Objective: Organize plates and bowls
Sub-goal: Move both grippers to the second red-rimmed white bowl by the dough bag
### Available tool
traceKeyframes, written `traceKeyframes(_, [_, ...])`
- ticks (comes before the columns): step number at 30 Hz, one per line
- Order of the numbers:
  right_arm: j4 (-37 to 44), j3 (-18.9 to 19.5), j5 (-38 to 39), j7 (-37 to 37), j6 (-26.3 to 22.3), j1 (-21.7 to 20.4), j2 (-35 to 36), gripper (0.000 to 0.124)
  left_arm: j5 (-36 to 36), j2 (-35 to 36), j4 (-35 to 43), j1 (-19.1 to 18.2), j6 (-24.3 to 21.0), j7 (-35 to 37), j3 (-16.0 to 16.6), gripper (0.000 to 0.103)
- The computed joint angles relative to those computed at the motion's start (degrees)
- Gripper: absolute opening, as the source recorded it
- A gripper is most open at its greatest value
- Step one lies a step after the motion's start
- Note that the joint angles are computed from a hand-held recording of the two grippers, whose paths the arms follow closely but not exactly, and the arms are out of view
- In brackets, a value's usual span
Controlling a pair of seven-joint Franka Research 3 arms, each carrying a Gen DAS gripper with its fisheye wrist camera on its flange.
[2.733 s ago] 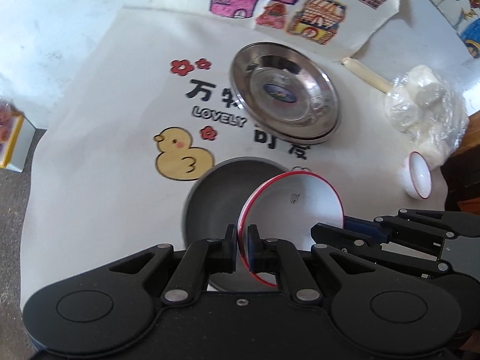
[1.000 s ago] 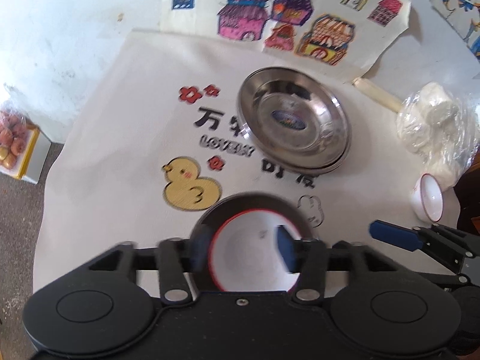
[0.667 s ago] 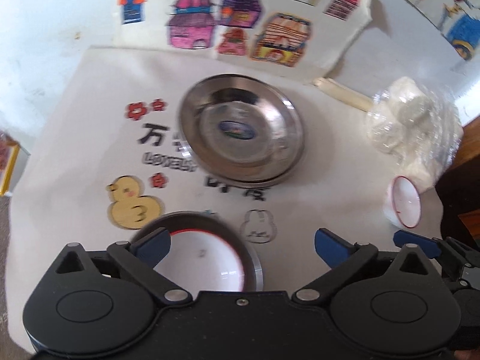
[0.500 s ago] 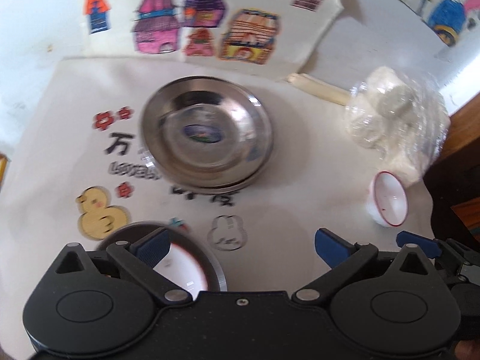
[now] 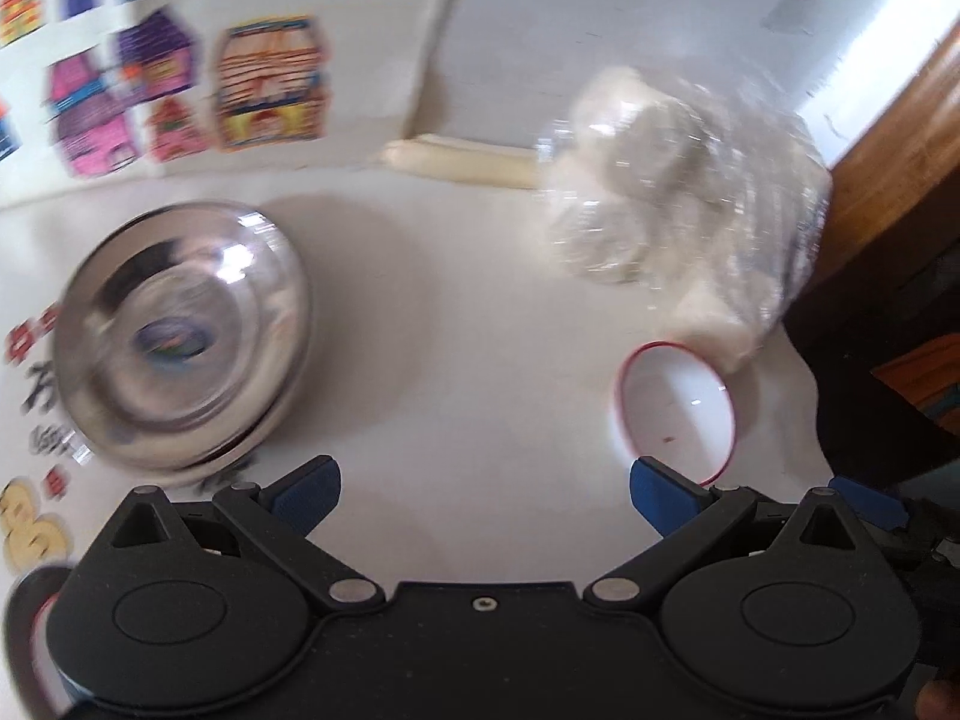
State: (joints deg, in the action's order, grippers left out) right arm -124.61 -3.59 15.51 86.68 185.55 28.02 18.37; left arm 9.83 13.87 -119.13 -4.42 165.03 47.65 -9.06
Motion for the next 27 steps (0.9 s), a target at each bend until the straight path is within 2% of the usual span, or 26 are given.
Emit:
traceKeyframes(2, [0.0, -1.8, 0.3, 0.5, 0.8, 0.9, 0.6, 0.103, 0.1, 2.8, 2.9, -0.1, 0.3, 1.5, -0.5, 0.102])
traceKeyframes(5, [0.4, -0.4, 1.0, 0.0, 0.9, -1.8, 1.2, 0.103, 0.4, 6.8, 7.1, -0.4, 0.7, 2.9, -0.9, 0.102])
traceKeyframes(8, [1.2, -3.7, 1.1, 0.1, 0.9, 0.8, 2.2, 0.103, -0.2, 9.9, 10.6, -0.4, 0.4, 4.1, -1.6, 0.102])
traceKeyframes(12, [1.6, -4.2, 1.2, -0.3, 1.1, 0.7, 2.9, 0.103, -0.2, 13.0, 14.7, -1.1, -1.4, 4.8, -1.6, 0.102])
traceKeyframes(21, [3.4, -2.8, 1.5, -1.9, 0.9, -0.9, 4.9, 0.103, -0.1, 16.2, 18.9, -2.0, -5.0, 4.7, -0.9, 0.102])
traceKeyframes(27, [5.4, -3.9, 1.3, -2.0, 0.0, 0.0, 6.6, 0.103, 0.3, 17.0, 19.9, -2.1, -6.2, 4.5, -0.5, 0.102])
